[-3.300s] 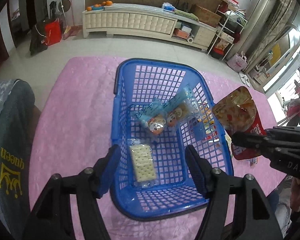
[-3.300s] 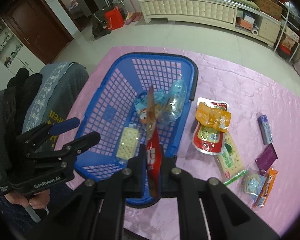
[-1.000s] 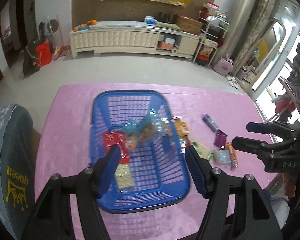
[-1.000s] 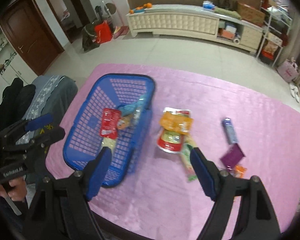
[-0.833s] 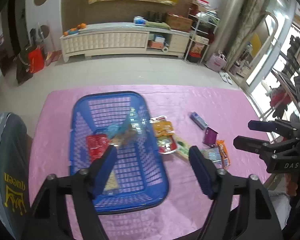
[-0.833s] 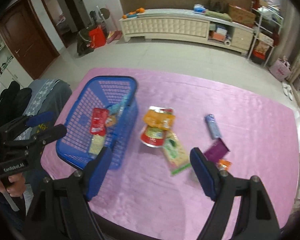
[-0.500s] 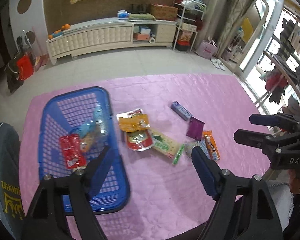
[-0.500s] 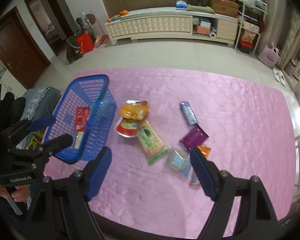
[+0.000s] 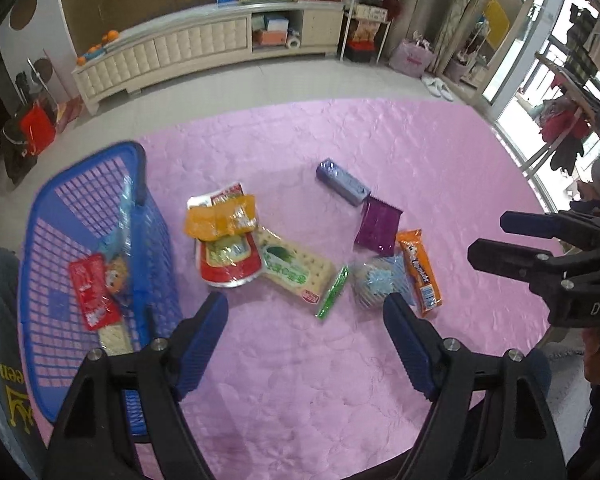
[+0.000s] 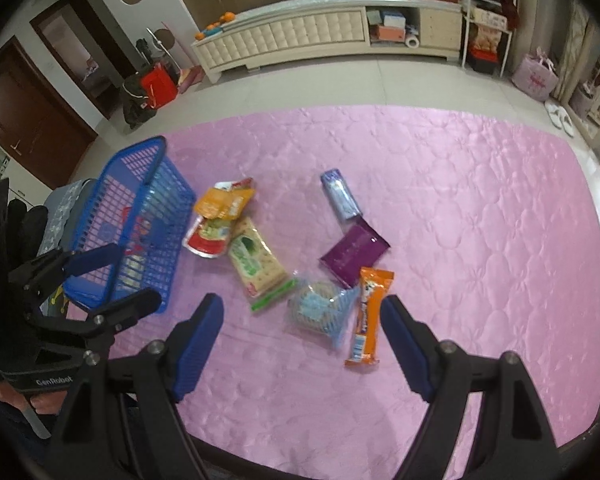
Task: Organize snacks
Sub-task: 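Move both tools away from the basket toward the remaining snacks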
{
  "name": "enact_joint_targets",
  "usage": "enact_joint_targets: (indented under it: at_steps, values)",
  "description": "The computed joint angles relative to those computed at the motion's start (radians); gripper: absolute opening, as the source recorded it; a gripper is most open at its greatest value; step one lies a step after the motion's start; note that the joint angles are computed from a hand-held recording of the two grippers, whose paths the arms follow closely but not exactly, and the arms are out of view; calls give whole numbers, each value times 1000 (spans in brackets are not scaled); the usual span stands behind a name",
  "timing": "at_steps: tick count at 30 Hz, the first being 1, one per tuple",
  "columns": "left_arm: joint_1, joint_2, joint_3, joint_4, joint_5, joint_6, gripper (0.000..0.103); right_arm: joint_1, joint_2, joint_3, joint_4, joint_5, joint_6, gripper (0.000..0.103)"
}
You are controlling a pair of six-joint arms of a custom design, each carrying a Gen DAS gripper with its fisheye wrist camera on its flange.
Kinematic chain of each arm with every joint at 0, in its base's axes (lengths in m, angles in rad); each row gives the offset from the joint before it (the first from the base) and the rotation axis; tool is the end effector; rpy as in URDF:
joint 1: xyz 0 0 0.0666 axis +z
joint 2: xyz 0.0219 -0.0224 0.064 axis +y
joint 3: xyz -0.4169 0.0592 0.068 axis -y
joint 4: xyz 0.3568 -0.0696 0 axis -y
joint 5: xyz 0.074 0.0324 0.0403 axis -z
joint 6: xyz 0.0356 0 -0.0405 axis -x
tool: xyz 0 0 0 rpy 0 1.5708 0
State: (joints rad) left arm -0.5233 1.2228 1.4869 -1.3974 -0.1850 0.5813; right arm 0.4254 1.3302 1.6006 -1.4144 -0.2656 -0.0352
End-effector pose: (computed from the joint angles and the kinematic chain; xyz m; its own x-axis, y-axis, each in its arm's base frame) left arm 0.2924 -0.1616 0.5400 -0.8884 -0.1106 -0.4456 -0.0767 0.9927 -0.0934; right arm 0.3398 0.1638 0.5483 -0.8462 -0.3461 -0.4053 -0.4677 0.8468 0.2534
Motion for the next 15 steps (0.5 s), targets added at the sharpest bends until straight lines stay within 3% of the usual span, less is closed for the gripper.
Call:
enact_joint_targets:
  at_steps: [5,15]
  values:
    - [24,36,-35,36,75,86,78,-39,15,-55,24,-30,16,84]
    - [82,108,-96,104,113,321,78,-51,95,-82,73,-35,50,84]
